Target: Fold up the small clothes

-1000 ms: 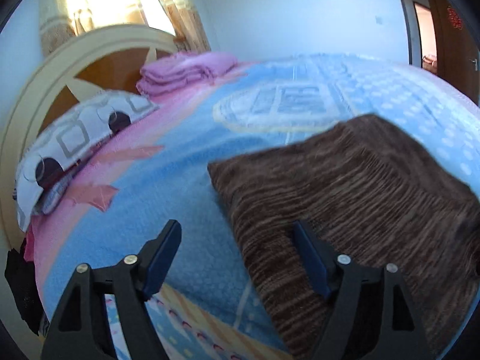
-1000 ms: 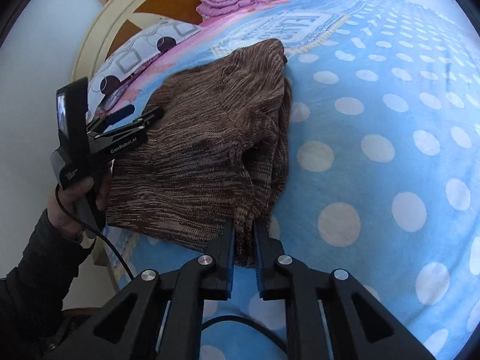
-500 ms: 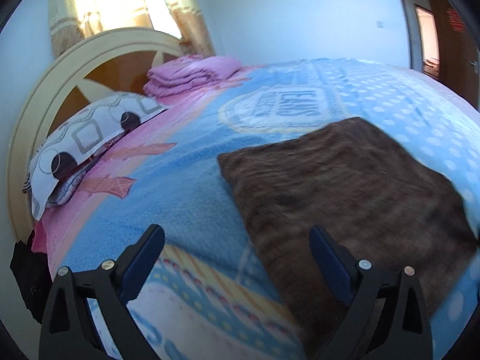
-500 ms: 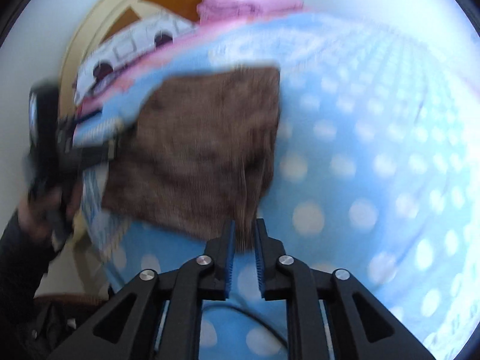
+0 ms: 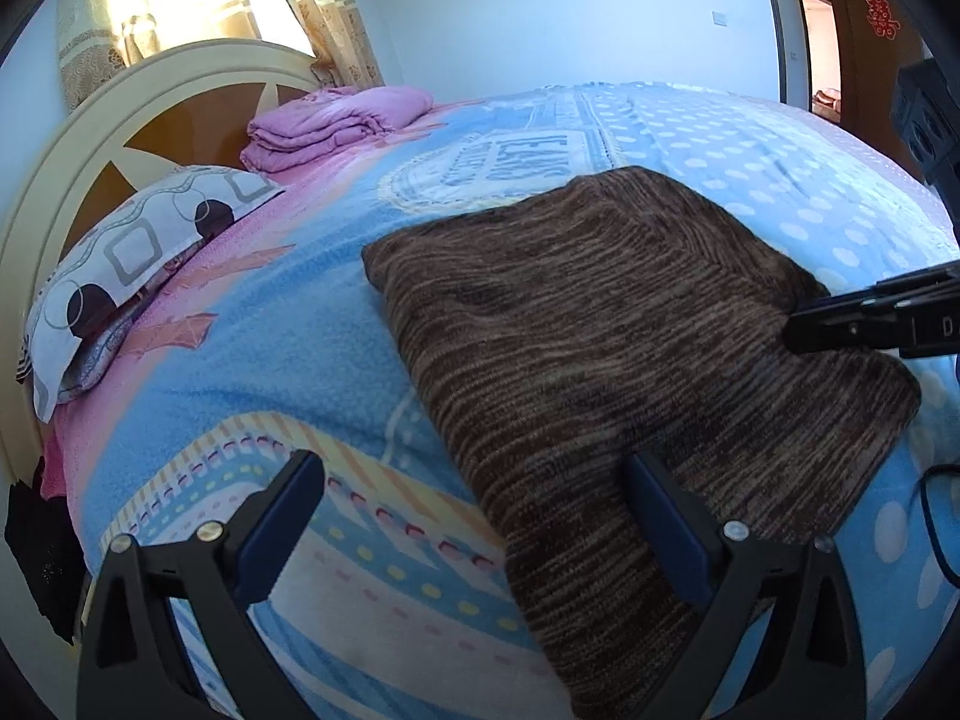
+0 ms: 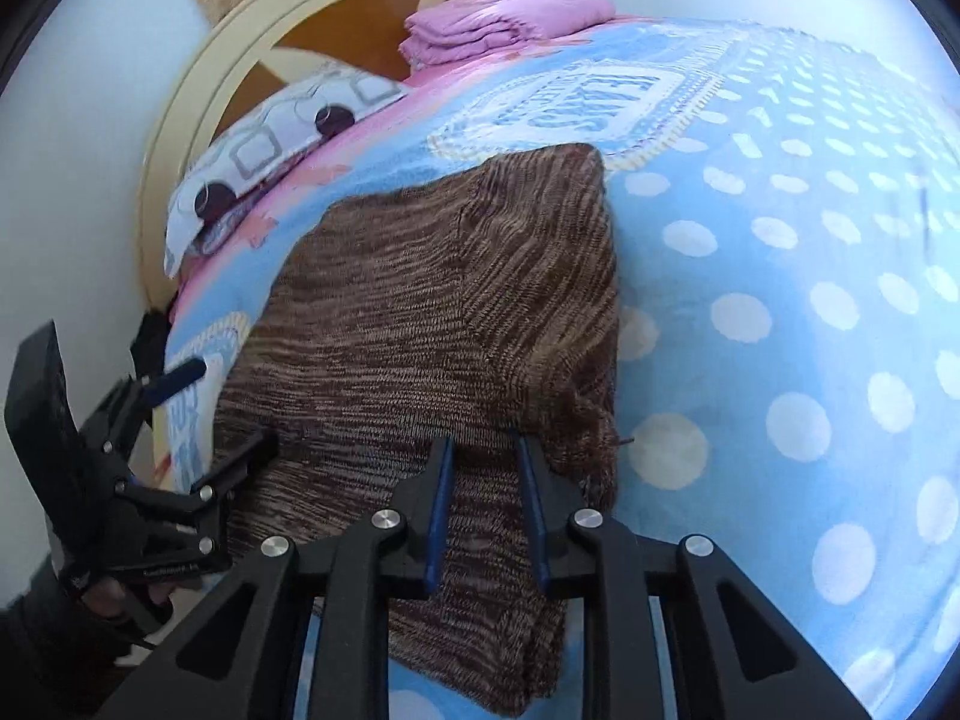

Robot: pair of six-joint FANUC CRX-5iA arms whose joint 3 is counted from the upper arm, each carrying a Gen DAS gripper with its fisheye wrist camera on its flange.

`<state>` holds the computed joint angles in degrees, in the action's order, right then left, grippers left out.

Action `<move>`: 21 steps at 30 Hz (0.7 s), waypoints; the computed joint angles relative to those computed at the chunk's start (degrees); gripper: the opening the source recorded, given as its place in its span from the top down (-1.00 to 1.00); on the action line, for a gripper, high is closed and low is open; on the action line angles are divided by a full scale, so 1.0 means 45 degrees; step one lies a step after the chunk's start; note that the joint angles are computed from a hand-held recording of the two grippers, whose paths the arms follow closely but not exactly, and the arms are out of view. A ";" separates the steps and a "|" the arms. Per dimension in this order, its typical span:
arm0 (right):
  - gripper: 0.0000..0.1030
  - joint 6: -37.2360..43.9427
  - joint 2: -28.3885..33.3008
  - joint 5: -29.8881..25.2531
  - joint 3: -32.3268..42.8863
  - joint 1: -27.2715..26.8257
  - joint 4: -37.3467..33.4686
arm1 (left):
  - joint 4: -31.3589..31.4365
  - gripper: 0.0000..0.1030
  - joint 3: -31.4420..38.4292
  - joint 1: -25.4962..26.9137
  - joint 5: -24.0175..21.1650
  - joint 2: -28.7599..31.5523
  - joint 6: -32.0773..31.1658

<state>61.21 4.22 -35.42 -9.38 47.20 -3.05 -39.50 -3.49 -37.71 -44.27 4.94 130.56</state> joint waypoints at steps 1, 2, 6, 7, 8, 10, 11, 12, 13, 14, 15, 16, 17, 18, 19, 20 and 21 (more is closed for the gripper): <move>0.54 -0.0527 -0.0179 0.0184 -0.0262 0.0122 0.0245 | 0.0272 -0.98 -0.0061 0.0072 0.0025 -0.0092 -0.0182; 0.54 -0.1108 -0.0246 0.0274 -0.0420 0.0225 0.0625 | 0.0450 -0.98 -0.0135 0.0105 0.0014 -0.0249 -0.0255; 0.29 -0.5810 -0.1663 0.0664 -0.2481 0.1401 0.4570 | 0.0208 -0.98 -0.0576 -0.0120 0.0129 -0.1084 0.0056; 0.25 -0.6959 -0.1968 0.0673 -0.2906 0.1668 0.5536 | 0.0069 -0.98 -0.0679 -0.0226 0.0145 -0.1342 0.0234; 0.21 -0.8029 -0.2327 0.0646 -0.3335 0.1896 0.6526 | -0.0008 -0.98 -0.0780 -0.0274 0.0232 -0.1557 0.0335; 0.11 -0.9804 -0.3016 0.0380 -0.4055 0.2377 0.8544 | -0.0233 -0.98 -0.0913 -0.0454 0.0340 -0.1997 0.0606; 0.06 -1.0553 -0.3313 0.0177 -0.4356 0.2607 0.9559 | -0.0345 -0.98 -0.0942 -0.0542 0.0396 -0.2184 0.0751; -0.06 -1.1329 -0.3639 -0.0127 -0.4675 0.2872 1.0667 | -0.0517 -0.98 -0.0972 -0.0636 0.0471 -0.2375 0.0982; -0.17 -1.1893 -0.3888 -0.0370 -0.4912 0.3060 1.1516 | -0.0720 -0.98 -0.0970 -0.0762 0.0475 -0.2517 0.1224; -0.21 -1.2446 -0.4085 -0.0601 -0.5100 0.3252 1.2359 | -0.0936 -0.98 -0.0941 -0.0917 0.0444 -0.2637 0.1449; -0.25 -1.2887 -0.4312 -0.0845 -0.5290 0.3439 1.3062 | -0.1087 -0.98 -0.0922 -0.1035 0.0462 -0.2747 0.1563; -0.26 -1.3131 -0.4451 -0.1031 -0.5380 0.3583 1.3479 | -0.1187 -0.98 -0.0908 -0.1117 0.0480 -0.2829 0.1604; -0.26 -1.3256 -0.4550 -0.1166 -0.5421 0.3700 1.3752 | -0.1373 -0.99 -0.0886 -0.1269 0.0439 -0.2901 0.1728; -0.26 -1.3288 -0.4635 -0.1292 -0.5440 0.3831 1.3926 | -0.1536 -0.99 -0.0856 -0.1381 0.0403 -0.2951 0.1807; -0.26 -1.3291 -0.4639 -0.1384 -0.5399 0.3906 1.4020 | -0.1678 -0.99 -0.0825 -0.1509 0.0345 -0.2973 0.1880; -0.26 -1.3363 -0.4711 -0.1492 -0.5443 0.4011 1.4156 | -0.1810 -0.99 -0.0800 -0.1624 0.0314 -0.3001 0.1943; -0.26 -1.3359 -0.4750 -0.1556 -0.5441 0.4072 1.4198 | -0.1883 -0.99 -0.0784 -0.1691 0.0274 -0.3021 0.1969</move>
<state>1.09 -17.15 -42.42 -33.86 65.52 60.84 -47.97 -7.02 -45.32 -43.04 -8.66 139.43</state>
